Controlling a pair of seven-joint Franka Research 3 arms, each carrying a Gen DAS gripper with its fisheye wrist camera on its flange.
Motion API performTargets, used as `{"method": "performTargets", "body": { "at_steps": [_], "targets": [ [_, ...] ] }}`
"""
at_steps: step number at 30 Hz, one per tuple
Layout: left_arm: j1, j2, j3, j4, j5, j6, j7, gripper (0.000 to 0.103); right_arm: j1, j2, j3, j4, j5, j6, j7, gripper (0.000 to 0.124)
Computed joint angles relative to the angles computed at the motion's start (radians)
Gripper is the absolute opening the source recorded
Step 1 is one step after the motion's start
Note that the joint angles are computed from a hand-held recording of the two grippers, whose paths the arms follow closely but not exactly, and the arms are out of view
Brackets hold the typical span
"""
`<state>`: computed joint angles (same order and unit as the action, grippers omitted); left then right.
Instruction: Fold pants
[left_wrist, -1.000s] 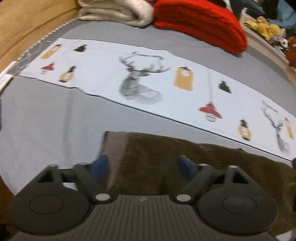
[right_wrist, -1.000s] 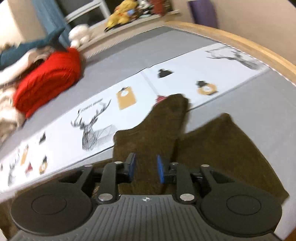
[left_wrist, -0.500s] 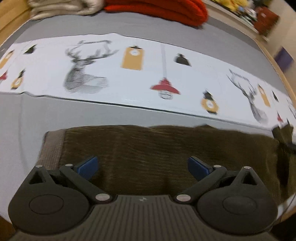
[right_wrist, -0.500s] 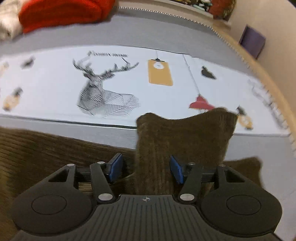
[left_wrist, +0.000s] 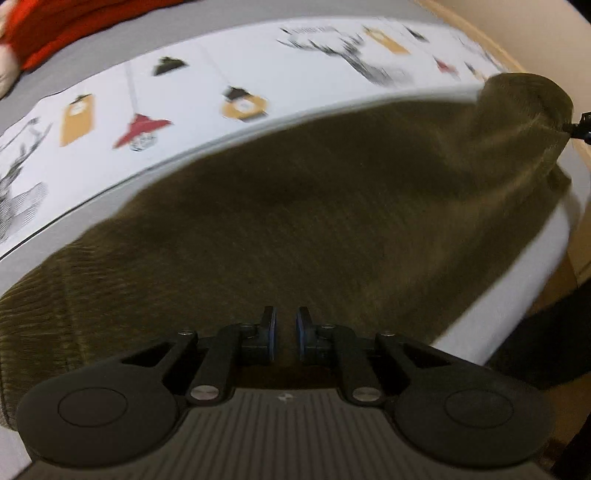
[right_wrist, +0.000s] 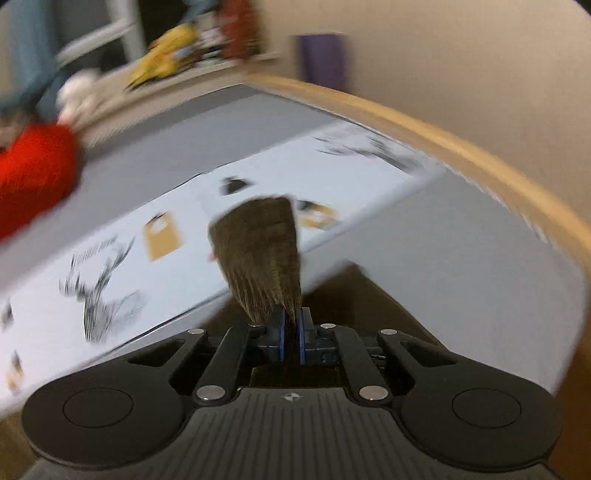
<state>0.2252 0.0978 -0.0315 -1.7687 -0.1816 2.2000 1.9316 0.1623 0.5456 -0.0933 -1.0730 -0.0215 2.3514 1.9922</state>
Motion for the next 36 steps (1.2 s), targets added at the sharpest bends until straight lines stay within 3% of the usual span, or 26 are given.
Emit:
{"method": "performTargets", "body": {
  "at_steps": [3,4,7,10,11,13,17,20,22,26,27,29,30,31,34,36],
  "targets": [
    [-0.009,-0.010,-0.004,-0.028,0.033,-0.013,0.011,0.016,-0.080,-0.042,0.017,-0.075,0.114,-0.180,0.029,0.007],
    [-0.010,-0.014,-0.003,-0.033,0.039,-0.017,0.007,0.021,-0.119,-0.042,0.030,-0.087,0.182,-0.234,0.045,0.007],
    [-0.005,-0.015,0.005,-0.028,0.022,-0.016,-0.005,0.030,-0.174,-0.060,0.050,-0.151,0.287,-0.205,0.012,0.013],
    [0.010,-0.003,0.009,-0.004,-0.027,-0.031,0.000,0.044,-0.161,-0.053,0.031,-0.151,0.261,-0.164,0.025,0.027],
    [0.012,-0.001,0.009,0.000,-0.031,-0.038,0.004,0.044,-0.159,-0.049,0.029,-0.151,0.264,-0.146,0.043,0.036],
    [0.018,0.004,0.007,0.006,-0.052,-0.066,0.029,0.044,-0.155,-0.031,0.025,-0.133,0.268,-0.126,0.086,0.039],
    [0.012,-0.006,0.001,-0.033,-0.029,-0.065,0.079,0.059,-0.137,0.029,0.013,-0.040,0.226,-0.171,0.160,0.039],
    [-0.001,-0.011,0.002,-0.078,0.021,0.001,0.063,0.060,-0.132,0.050,0.010,-0.004,0.201,-0.187,0.194,0.039],
    [-0.007,-0.007,-0.001,-0.099,0.045,0.030,0.075,0.061,-0.128,0.043,0.007,-0.018,0.191,-0.172,0.219,0.033],
    [-0.023,-0.023,-0.007,-0.146,0.098,0.101,0.130,0.064,-0.131,0.050,0.008,-0.014,0.179,-0.165,0.234,0.007],
    [-0.024,-0.021,-0.006,-0.141,0.098,0.097,0.127,0.060,-0.132,0.048,0.010,-0.019,0.177,-0.161,0.228,0.000],
    [-0.022,-0.013,-0.002,-0.125,0.095,0.092,0.120,0.036,-0.133,0.036,0.010,-0.041,0.170,-0.132,0.211,0.000],
    [-0.020,-0.006,0.000,-0.111,0.097,0.083,0.113,0.019,-0.132,0.031,0.010,-0.051,0.166,-0.110,0.201,0.000],
    [-0.016,-0.001,0.002,-0.098,0.092,0.072,0.115,0.014,-0.126,0.015,0.004,-0.079,0.154,-0.065,0.195,0.000],
    [-0.008,0.001,0.000,-0.078,0.077,0.059,0.145,0.010,-0.098,-0.046,-0.031,-0.178,0.104,0.086,0.235,0.000],
    [-0.004,-0.008,0.001,-0.069,0.066,0.050,0.152,0.009,-0.089,-0.075,-0.050,-0.221,0.077,0.140,0.271,0.000]
  ]
}}
